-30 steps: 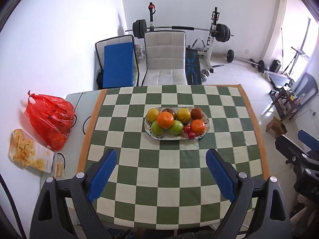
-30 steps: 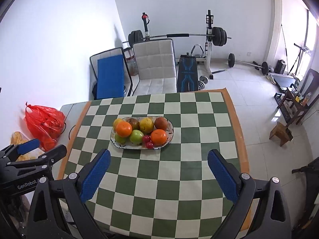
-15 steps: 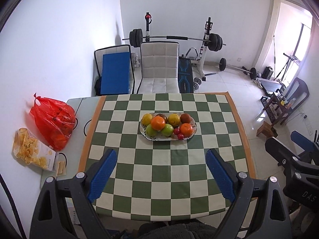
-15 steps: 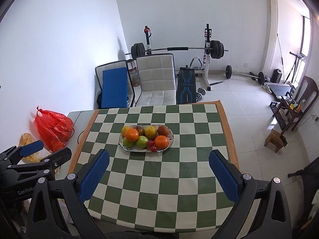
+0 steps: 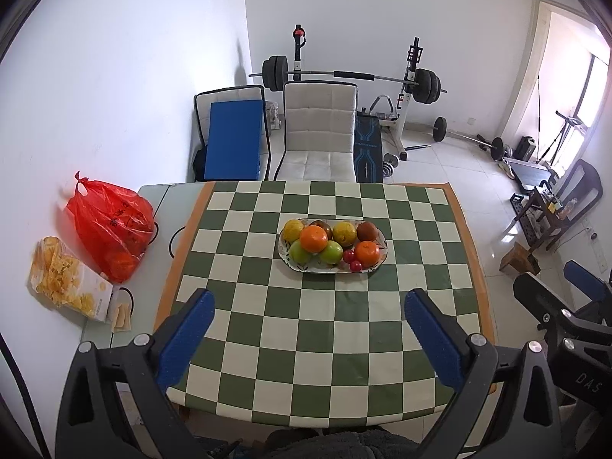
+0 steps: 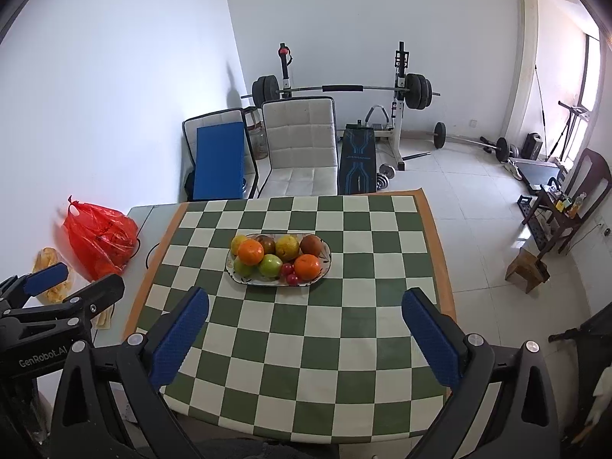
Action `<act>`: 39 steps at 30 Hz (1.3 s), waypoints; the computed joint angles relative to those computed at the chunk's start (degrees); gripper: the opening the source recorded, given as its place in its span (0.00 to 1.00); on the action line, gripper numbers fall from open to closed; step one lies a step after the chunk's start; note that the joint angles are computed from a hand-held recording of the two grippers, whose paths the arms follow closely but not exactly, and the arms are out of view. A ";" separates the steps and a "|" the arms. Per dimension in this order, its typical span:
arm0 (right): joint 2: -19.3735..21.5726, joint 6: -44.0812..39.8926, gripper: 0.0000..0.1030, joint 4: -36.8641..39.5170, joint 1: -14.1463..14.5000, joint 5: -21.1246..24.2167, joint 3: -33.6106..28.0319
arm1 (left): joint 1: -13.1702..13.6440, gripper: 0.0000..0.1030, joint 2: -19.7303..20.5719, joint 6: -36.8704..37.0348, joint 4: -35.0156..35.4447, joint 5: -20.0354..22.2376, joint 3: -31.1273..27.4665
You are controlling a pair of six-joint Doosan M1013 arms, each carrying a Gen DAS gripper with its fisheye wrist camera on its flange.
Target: Organize fruits
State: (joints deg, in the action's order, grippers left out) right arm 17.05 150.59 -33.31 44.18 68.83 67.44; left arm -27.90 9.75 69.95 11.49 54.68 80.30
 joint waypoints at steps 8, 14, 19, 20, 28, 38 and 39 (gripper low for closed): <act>0.31 -0.26 1.00 -0.23 -0.97 -0.95 0.50 | 0.26 0.99 1.45 -1.18 1.21 -0.88 -0.21; 1.18 -1.10 1.00 0.84 -2.61 -3.35 1.22 | 0.07 0.99 3.98 -2.66 3.89 -1.82 -0.77; 3.00 -2.75 1.00 2.30 -4.21 -4.83 0.88 | 0.11 0.99 5.67 -3.06 5.12 -2.41 -1.16; 3.42 -3.02 1.00 2.54 -4.46 -4.95 0.66 | 0.22 0.99 6.02 -2.91 4.85 -2.30 -1.29; 6.00 -3.83 1.00 4.14 -6.37 -5.76 0.21 | 1.03 0.99 8.09 -2.68 3.35 -1.25 -2.12; 7.46 -4.66 1.00 5.69 -7.54 -6.33 0.40 | 1.42 0.99 8.66 -2.16 2.56 -1.29 -2.27; 7.52 -4.79 1.00 5.81 -7.55 -6.24 0.39 | 1.42 0.99 8.70 -2.22 2.68 -1.31 -2.25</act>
State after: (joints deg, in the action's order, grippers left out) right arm 24.57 145.80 -27.50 36.63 62.59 67.84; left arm -26.47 18.45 67.73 14.17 53.37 78.05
